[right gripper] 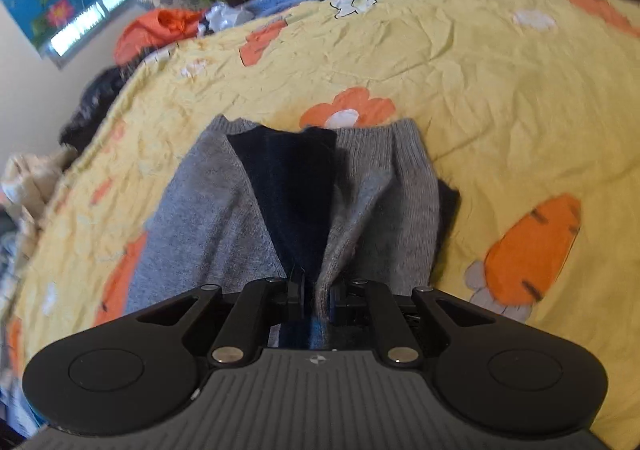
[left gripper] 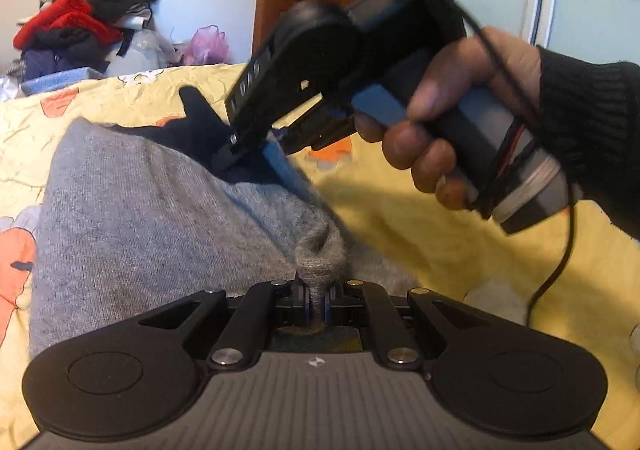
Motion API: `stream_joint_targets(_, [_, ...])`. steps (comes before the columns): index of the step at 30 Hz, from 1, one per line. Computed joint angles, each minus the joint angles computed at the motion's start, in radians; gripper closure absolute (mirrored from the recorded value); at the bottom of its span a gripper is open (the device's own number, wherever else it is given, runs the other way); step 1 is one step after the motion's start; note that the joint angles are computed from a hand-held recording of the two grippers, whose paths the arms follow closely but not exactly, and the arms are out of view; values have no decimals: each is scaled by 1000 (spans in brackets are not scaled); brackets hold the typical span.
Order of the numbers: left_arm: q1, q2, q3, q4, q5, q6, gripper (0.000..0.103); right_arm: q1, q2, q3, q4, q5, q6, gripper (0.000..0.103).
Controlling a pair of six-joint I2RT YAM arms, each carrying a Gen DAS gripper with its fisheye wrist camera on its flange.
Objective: Fold small clothes
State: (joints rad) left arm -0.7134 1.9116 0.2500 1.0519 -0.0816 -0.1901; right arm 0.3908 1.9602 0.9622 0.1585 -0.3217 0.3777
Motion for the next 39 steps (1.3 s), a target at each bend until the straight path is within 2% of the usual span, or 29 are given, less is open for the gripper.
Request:
stream_joint_targets(2, [-1,7,6,-1,-1,16,97,-15,13,-3,54,-57,48,59])
stream_joint_targets(4, [-35,4,25,-26,-40,31,97,-18,13,-11,130,-52,83,45])
stream_joint_targets(5, [-53,18,32,-18,-66,42,97,-16,21,-5,154,-38,96,43])
stream_joint_targets(7, [-94,36,52,-32,-117,47,97,-9,56,53,139,4,94,43])
stream_joint_targets(8, [-111,48,59,-31,-141,54,97,1,79,88,112,33,81,51])
stream_joint_targets(9, [-125,56,63,-26,-160,63,97,8,104,130,63,56,53,65])
stream_joint_targets(10, [-139,52,72,-41,-175,68,97,12,128,164,22,77,27,88])
stream_joint_targets(12, [-160,8,57,-65,-177,68,97,12,110,124,74,83,-4,89])
stream_joint_targets(16, [-135,-42,53,-125,-108,55,97,-45,73,45,134,62,19,89])
stream_joint_targets(18, [-123,-26,38,-78,-90,60,97,-66,109,29,170,26,53,88])
stream_joint_targets(19, [-111,-38,28,-77,-72,65,97,-70,104,0,215,15,70,78])
stream_joint_targets(20, [-88,-68,8,-79,-33,67,96,-73,83,-21,219,7,95,56])
stream_joint_targets(21, [-50,-113,-22,-86,31,72,95,-84,63,-46,241,-27,125,45])
stream_joint_targets(22, [16,-182,-58,-114,130,87,95,-98,32,-98,307,-59,155,24])
stream_joint_targets(23, [96,-259,-98,-147,251,107,94,-105,-8,-160,386,-58,177,10])
stream_joint_targets(24, [193,-346,-130,-207,382,133,93,-114,-42,-214,452,-53,187,8])
stream_joint_targets(25, [305,-429,-149,-284,517,163,88,-131,-63,-238,466,-70,190,9])
stream_joint_targets(26, [421,-493,-155,-363,634,193,73,-148,-70,-241,448,-91,195,11])
stream_joint_targets(27, [518,-524,-149,-417,704,207,61,-159,-68,-242,434,-96,196,12])
stream_joint_targets(28, [596,-527,-138,-433,730,198,30,-162,-59,-239,423,-86,192,13])
stream_joint_targets(29, [662,-482,-126,-376,729,154,18,-162,-46,-231,409,-81,188,14])
stream_joint_targets(30, [719,-417,-97,-323,730,103,19,-158,-22,-223,414,-85,193,16])
stream_joint_targets(31, [763,-359,-41,-332,732,45,19,-150,3,-211,416,-91,205,17])
stream_joint_targets(33, [840,-207,81,-330,799,-96,19,-119,49,-184,417,-96,213,17])
stream_joint_targets(36, [860,-9,318,-500,875,-191,19,-65,94,-150,420,-73,198,17])
stream_joint_targets(38, [834,82,463,-629,882,-178,20,-51,106,-136,430,-66,205,9])
stream_joint_targets(39, [824,111,513,-671,883,-170,21,-48,106,-134,434,-63,217,8])
